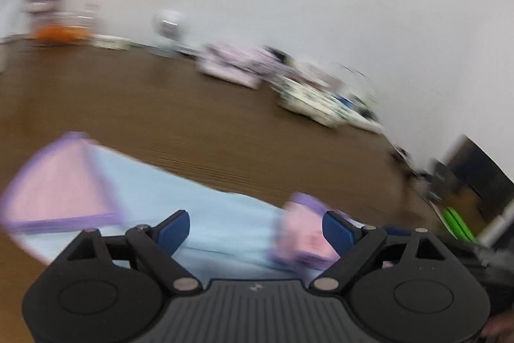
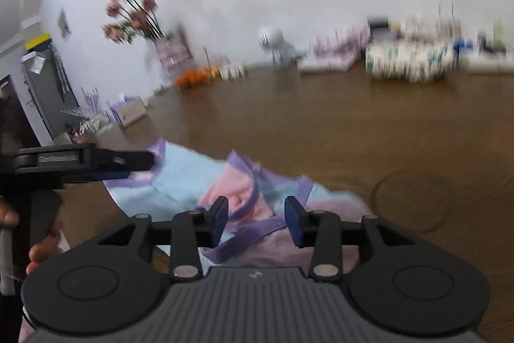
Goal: Fold clothes
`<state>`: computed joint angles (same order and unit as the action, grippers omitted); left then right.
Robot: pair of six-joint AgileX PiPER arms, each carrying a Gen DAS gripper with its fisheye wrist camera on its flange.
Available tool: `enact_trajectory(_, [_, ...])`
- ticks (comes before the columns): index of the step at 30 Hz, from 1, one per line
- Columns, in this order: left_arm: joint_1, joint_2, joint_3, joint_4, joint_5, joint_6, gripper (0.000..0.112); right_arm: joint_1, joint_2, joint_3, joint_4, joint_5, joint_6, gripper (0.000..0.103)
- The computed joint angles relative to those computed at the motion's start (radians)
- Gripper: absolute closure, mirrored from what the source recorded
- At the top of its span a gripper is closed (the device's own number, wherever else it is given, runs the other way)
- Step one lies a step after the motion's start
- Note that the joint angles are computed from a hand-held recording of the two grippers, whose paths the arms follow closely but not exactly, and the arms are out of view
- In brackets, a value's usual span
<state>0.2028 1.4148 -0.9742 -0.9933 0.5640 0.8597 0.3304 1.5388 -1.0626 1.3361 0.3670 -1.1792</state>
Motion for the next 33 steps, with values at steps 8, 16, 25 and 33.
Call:
enact_trajectory(8, [-0.144, 0.123, -0.101, 0.214, -0.020, -0.087, 0.023, -0.171, -0.068, 0.091, 0.036, 0.214, -0.115, 0.045])
enact_trajectory(16, [-0.074, 0.188, -0.195, 0.199, 0.157, -0.274, 0.097, -0.171, 0.011, 0.069, 0.113, 0.269, -0.197, 0.050])
enact_trajectory(25, [-0.042, 0.159, -0.176, 0.262, 0.211, -0.339, 0.097, -0.110, 0.091, -0.021, -0.014, 0.311, -0.147, 0.065])
enact_trajectory(33, [-0.042, 0.079, -0.111, 0.282, 0.112, -0.314, 0.059, -0.187, 0.055, -0.039, 0.045, 0.275, -0.118, 0.057])
